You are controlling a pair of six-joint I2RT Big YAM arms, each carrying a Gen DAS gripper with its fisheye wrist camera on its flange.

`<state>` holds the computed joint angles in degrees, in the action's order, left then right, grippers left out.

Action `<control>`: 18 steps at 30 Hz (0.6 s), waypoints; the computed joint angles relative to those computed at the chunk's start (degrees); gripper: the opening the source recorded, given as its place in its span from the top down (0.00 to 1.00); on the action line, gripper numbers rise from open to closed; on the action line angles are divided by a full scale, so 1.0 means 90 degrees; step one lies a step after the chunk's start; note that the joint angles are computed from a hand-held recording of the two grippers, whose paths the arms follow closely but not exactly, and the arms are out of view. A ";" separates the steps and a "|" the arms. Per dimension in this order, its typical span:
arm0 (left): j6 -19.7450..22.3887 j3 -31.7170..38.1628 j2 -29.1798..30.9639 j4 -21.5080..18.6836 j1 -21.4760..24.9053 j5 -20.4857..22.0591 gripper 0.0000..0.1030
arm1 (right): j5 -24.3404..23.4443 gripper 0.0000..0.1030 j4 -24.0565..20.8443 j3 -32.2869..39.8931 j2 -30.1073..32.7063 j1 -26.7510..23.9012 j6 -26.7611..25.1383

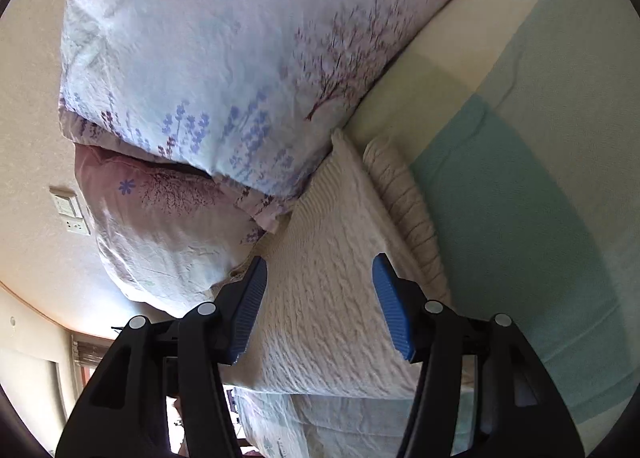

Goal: Fold small clothes

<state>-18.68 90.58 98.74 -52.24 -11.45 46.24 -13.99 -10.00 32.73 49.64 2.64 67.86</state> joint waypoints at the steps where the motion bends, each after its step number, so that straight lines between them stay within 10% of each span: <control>1: -0.0162 0.0163 -0.0068 0.0067 -0.0285 0.0189 0.86 | 0.0044 0.44 -0.0095 0.0019 -0.0060 -0.0073 -0.0104; 6: -0.1266 0.1238 0.0565 0.0846 -0.1874 0.0701 0.79 | 0.0037 0.44 -0.0665 0.0244 -0.0154 -0.0720 -0.0950; 10: -0.3336 0.1280 0.1147 0.2520 -0.2344 0.2223 0.61 | -0.0499 0.44 -0.1013 0.0511 0.0119 -0.1325 -0.1368; 13: -0.2097 0.0986 0.0747 0.1992 -0.2086 0.1091 0.25 | -0.1229 0.28 -0.1096 0.0632 0.0306 -0.1577 -0.1575; 16: -0.0555 0.1160 0.0697 0.0461 -0.1830 -0.0764 0.24 | -0.1812 0.13 -0.1136 0.0776 0.0742 -0.1580 -0.1694; 18: -0.0221 0.1052 0.0744 -0.0093 -0.1635 -0.0973 0.24 | -0.2062 0.13 -0.1212 0.0927 0.1175 -0.1491 -0.1753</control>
